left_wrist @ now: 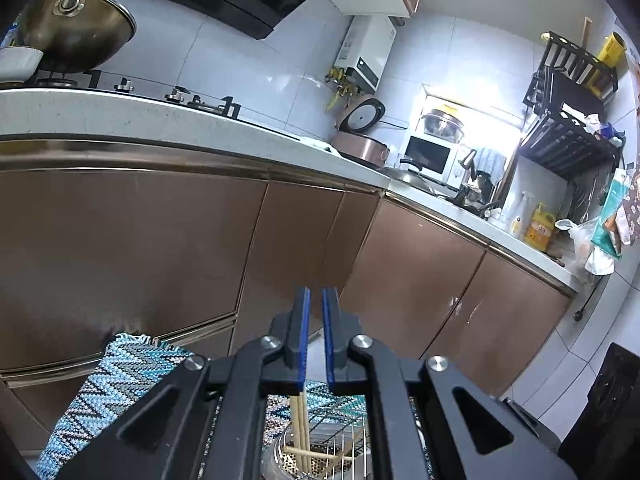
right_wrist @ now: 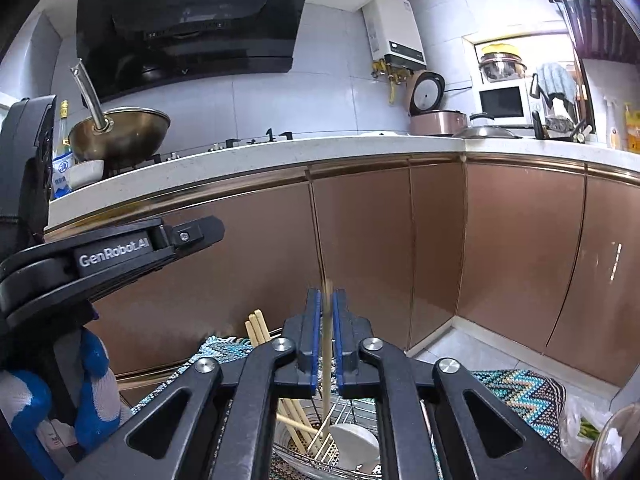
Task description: Organize utensils
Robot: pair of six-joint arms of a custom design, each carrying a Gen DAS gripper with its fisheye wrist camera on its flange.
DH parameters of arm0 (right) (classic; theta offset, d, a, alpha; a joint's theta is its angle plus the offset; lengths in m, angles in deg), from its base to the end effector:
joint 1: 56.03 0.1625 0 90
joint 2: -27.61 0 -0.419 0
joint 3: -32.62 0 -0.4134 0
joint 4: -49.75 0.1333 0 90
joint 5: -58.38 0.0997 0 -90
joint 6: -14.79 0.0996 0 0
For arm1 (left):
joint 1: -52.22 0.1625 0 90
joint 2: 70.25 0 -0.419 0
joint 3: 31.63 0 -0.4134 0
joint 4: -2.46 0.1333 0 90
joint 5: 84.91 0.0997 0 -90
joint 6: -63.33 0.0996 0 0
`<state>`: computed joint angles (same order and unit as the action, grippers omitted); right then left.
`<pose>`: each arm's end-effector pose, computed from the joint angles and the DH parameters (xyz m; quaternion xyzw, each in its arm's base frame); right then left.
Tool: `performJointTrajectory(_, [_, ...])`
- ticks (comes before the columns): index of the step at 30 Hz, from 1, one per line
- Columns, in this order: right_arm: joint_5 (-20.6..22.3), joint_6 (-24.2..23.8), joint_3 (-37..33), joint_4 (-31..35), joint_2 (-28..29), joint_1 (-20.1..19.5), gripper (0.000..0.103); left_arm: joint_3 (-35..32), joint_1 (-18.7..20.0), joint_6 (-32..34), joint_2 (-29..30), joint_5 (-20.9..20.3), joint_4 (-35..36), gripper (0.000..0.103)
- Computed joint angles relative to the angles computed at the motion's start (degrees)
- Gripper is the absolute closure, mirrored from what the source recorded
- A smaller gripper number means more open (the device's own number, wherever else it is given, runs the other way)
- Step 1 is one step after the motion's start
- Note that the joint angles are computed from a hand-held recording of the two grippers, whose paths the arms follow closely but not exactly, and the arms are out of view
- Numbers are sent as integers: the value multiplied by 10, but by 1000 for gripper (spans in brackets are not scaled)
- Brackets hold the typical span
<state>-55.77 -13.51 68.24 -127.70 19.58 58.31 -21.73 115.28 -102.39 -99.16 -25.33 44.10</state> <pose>0.4594 -0.7909 0.0702 0.2822 -0.8059 0.4813 0.1980 -0.1980 -0.7951 0.3746 0.1464 0.8028 -0.5560 0.1580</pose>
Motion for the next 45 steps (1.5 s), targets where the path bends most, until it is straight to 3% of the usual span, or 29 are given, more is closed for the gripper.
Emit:
performJointTrajectory(1, [-1, 4, 4, -3, -3, 0, 67, 18, -1, 1, -11, -2, -9, 96])
performJointTrajectory(2, [-2, 6, 13, -10, -7, 1, 61, 54, -3, 4, -31, -8, -26, 95])
performJointTrajectory(5, [-7, 6, 36, -28, -20, 7, 60, 103, -9, 5, -61, -20, -45, 94])
performJointTrajectory(7, [-11, 7, 54, -41, -30, 12, 56, 151, -13, 5, -91, -30, -65, 82])
performJointTrajectory(9, [-16, 5, 80, -62, -44, 17, 51, 213, -19, 4, -131, -43, -97, 63])
performJointTrajectory(13, [-37, 7, 139, -110, -76, 34, 39, 302, -32, 8, -193, -67, -139, 58])
performJointTrajectory(15, [-60, 5, 161, -127, -88, 45, 33, 352, -42, 15, -228, -84, -161, 53])
performJointTrajectory(20, [-116, 3, 216, -178, -111, 71, 7, 452, -67, 35, -299, -122, -198, 45])
performJointTrajectory(23, [-156, -4, 250, -205, -123, 86, 1, 510, -82, 47, -340, -141, -215, 44])
performJointTrajectory(36, [-295, -74, 346, -343, -154, 150, 0, 689, -151, 74, -484, -238, -259, 38])
performJointTrajectory(45, [-334, -137, 363, -431, -156, 180, 0, 769, -185, 95, -562, -287, -295, 33])
